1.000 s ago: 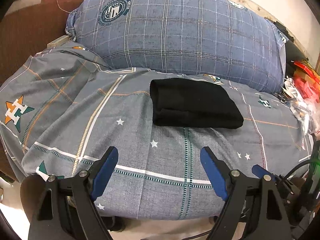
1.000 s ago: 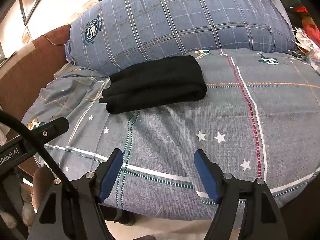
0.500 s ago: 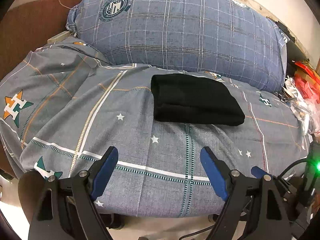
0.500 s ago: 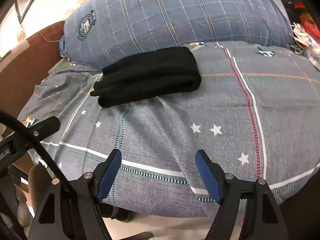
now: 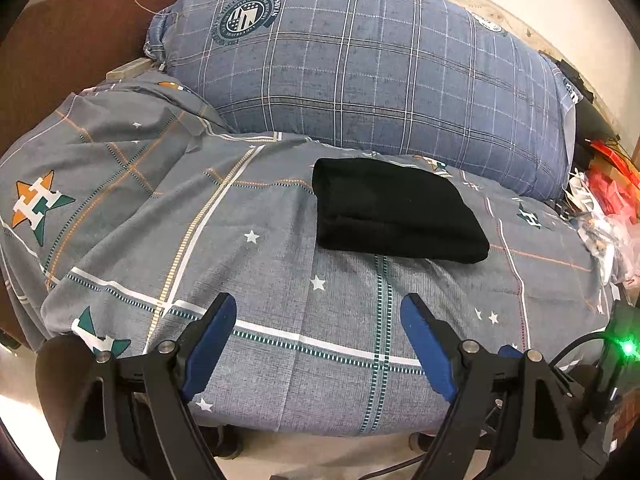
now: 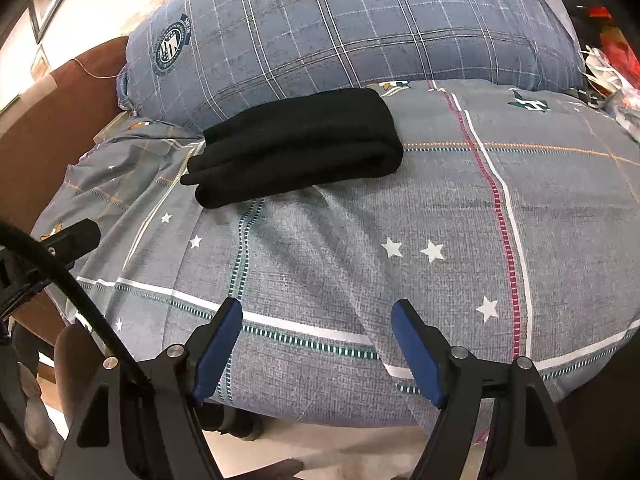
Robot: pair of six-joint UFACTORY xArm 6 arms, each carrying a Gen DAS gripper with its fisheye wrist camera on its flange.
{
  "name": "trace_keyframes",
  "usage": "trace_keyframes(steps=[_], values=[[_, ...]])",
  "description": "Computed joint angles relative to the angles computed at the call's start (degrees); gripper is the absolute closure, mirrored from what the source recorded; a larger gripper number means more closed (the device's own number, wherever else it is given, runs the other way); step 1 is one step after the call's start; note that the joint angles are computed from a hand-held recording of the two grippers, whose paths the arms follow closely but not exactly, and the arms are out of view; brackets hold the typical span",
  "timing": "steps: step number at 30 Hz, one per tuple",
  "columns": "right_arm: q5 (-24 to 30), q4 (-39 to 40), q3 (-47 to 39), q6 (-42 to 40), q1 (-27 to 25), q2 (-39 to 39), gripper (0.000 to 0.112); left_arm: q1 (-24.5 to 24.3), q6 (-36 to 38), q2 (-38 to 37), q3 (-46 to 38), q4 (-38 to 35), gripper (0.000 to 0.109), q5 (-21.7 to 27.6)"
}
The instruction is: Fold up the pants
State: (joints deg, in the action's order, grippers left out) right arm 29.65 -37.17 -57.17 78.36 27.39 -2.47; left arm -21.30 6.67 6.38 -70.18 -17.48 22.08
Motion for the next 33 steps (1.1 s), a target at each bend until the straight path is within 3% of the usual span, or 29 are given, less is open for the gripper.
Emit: trace_keyframes(steps=[8, 15, 33], values=[[-2.64, 0.92, 0.83, -0.4, -0.74, 0.77, 0.031, -0.37, -0.77, 0.58, -0.33, 0.69, 0.025, 0.67], [-1.53, -3.57, 0.12, 1.92, -0.07, 0.77, 0.029, -1.44, -2.62, 0.22, 1.39, 4.88, 0.025, -3.69], [-2.74, -3.51, 1.57, 3.06, -0.83, -0.09, 0.029, -1.88, -2.93, 0.79, 1.12, 7.19, 0.025, -1.8]])
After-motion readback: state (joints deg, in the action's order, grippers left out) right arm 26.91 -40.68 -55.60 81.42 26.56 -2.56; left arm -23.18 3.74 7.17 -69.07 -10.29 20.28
